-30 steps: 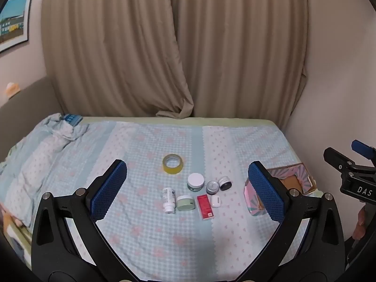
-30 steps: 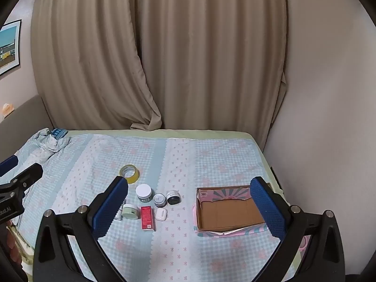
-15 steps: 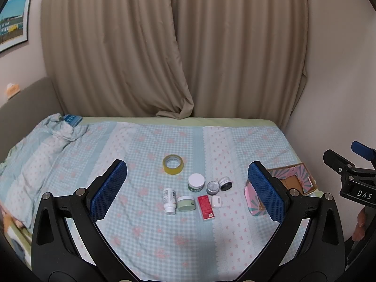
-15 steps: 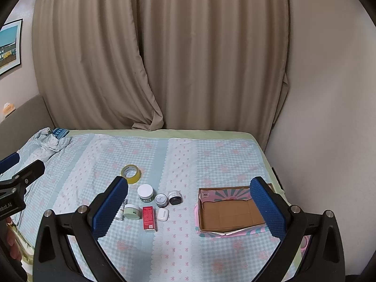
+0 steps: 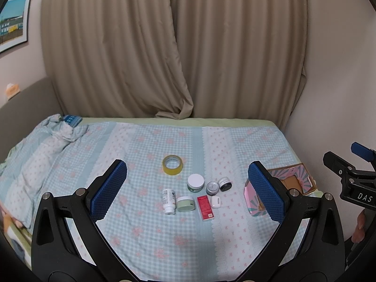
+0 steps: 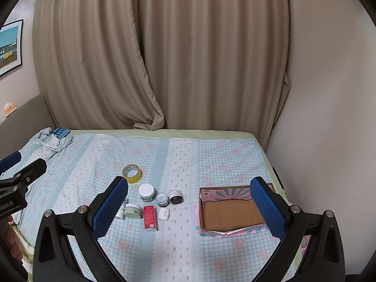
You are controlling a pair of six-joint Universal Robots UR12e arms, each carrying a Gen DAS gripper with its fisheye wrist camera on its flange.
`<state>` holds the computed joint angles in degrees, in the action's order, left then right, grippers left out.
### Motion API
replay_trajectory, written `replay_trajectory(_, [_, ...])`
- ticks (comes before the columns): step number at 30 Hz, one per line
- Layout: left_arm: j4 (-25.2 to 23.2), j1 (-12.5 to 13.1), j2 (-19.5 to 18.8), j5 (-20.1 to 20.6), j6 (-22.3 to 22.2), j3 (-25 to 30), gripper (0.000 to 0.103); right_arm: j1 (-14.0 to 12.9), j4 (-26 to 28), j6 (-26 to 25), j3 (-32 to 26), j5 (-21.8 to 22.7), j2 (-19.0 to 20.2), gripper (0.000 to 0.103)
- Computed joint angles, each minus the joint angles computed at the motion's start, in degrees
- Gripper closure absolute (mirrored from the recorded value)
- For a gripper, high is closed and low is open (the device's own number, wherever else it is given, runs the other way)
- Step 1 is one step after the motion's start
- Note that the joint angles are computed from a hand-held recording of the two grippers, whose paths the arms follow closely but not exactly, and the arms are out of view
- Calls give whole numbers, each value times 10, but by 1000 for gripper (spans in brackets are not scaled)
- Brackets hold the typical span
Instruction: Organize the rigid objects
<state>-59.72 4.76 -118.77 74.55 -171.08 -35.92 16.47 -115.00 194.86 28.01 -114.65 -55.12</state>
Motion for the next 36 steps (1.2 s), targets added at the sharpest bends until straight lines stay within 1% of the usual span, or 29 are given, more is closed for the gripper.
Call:
replay_trajectory(11, [-1, 1, 0, -2, 0, 1, 1, 1, -14, -2, 19, 4, -10, 0])
replay_trajectory(36, [-2, 0, 0, -2, -1, 1, 1, 0, -3, 1, 2, 6, -3, 0])
